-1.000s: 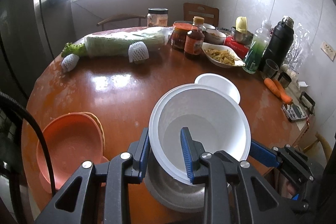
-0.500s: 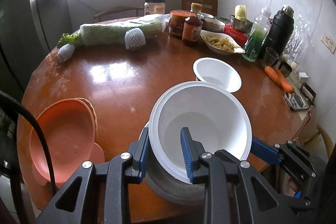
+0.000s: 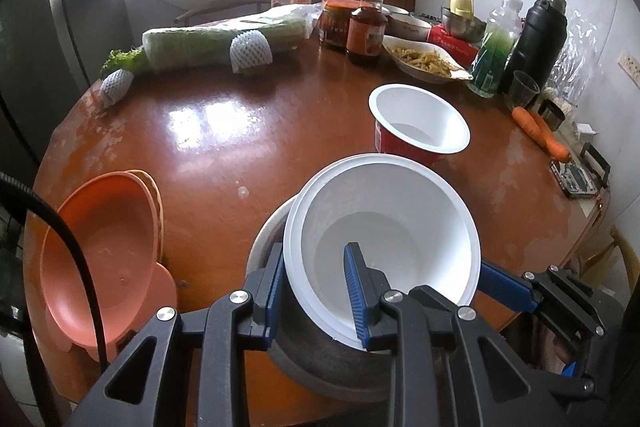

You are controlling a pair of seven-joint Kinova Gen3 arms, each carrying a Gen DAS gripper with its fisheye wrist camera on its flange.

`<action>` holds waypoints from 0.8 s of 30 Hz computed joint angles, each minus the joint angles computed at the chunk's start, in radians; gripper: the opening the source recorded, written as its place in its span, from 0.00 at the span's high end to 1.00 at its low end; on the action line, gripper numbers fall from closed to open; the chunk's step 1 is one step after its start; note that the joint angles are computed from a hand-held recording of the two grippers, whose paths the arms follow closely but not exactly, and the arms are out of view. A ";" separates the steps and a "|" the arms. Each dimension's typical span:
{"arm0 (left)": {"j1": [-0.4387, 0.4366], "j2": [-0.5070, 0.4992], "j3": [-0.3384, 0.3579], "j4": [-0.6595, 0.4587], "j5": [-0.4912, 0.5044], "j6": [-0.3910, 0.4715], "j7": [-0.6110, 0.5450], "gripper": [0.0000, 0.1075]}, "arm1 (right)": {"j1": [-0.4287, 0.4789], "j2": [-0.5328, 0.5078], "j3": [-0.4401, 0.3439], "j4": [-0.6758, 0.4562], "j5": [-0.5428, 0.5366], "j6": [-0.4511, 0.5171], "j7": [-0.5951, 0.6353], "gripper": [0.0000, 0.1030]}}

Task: Organize plates and bowls
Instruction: 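Carry the white paper bowl with both grippers over the silver bowl stack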

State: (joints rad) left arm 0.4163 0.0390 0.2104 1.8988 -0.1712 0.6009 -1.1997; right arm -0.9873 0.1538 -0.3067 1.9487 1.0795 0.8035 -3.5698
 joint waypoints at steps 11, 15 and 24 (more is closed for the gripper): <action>0.014 0.022 -0.002 -0.005 -0.014 0.002 0.009 0.73 | 0.000 0.008 0.002 0.004 -0.018 0.002 0.006 0.60; 0.013 0.023 -0.005 -0.003 -0.011 0.000 0.003 0.73 | -0.005 0.011 0.005 0.000 -0.019 0.007 0.010 0.60; 0.010 0.026 -0.010 -0.002 -0.011 0.002 0.004 0.73 | -0.010 0.023 0.012 -0.015 -0.032 0.016 0.034 0.60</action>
